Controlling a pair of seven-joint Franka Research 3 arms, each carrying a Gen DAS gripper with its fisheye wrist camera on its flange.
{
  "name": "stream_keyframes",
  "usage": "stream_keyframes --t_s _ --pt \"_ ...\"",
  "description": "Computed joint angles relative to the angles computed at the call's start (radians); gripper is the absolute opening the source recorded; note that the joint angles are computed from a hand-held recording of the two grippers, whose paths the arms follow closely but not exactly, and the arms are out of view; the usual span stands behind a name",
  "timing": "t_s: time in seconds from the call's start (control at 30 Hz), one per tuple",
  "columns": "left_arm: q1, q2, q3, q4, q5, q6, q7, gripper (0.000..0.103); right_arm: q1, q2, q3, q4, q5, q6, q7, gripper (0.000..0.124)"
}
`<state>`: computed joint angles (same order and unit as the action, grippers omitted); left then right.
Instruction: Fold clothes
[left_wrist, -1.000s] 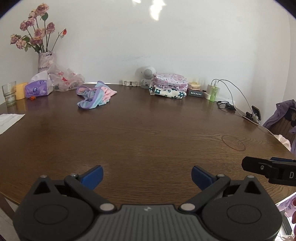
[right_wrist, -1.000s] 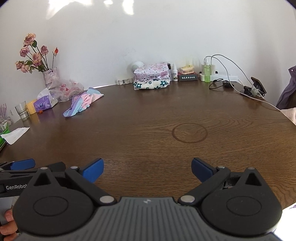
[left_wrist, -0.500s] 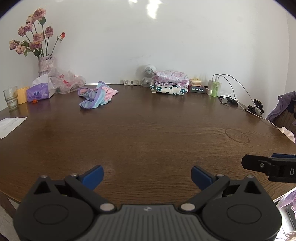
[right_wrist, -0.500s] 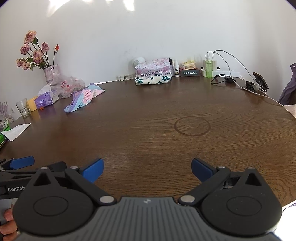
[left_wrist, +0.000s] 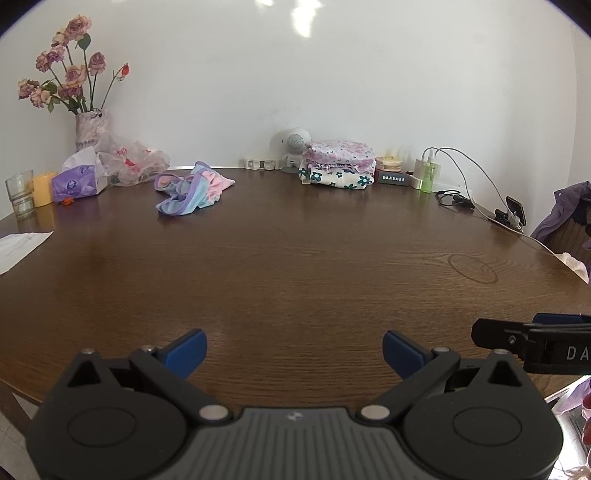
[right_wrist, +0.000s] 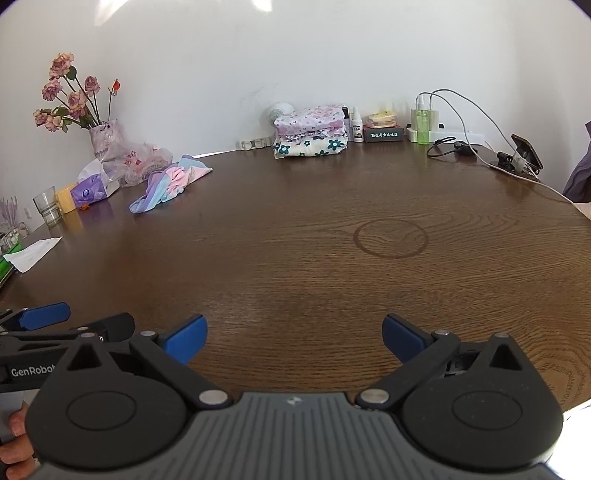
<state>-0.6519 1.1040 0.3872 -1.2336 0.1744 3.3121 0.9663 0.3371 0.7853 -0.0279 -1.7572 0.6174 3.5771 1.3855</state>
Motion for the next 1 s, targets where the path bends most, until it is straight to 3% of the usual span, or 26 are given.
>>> stream_keyframes --t_s 0.07,0.5,1.0 --pt "-0.012 0.007 0.019 0.005 -0.010 -0.005 -0.008 0.102 0.006 0.002 -0.006 0.002 0.005 -0.002 -0.005 0.103" --pt "0.007 0.001 -0.009 0.002 -0.002 -0.003 -0.005 0.102 0.006 0.008 -0.005 0.009 0.008 -0.004 -0.006 0.103" --pt "-0.006 -0.001 0.006 -0.010 -0.020 0.008 -0.004 0.102 0.014 0.009 -0.013 0.013 0.020 -0.006 -0.019 0.103"
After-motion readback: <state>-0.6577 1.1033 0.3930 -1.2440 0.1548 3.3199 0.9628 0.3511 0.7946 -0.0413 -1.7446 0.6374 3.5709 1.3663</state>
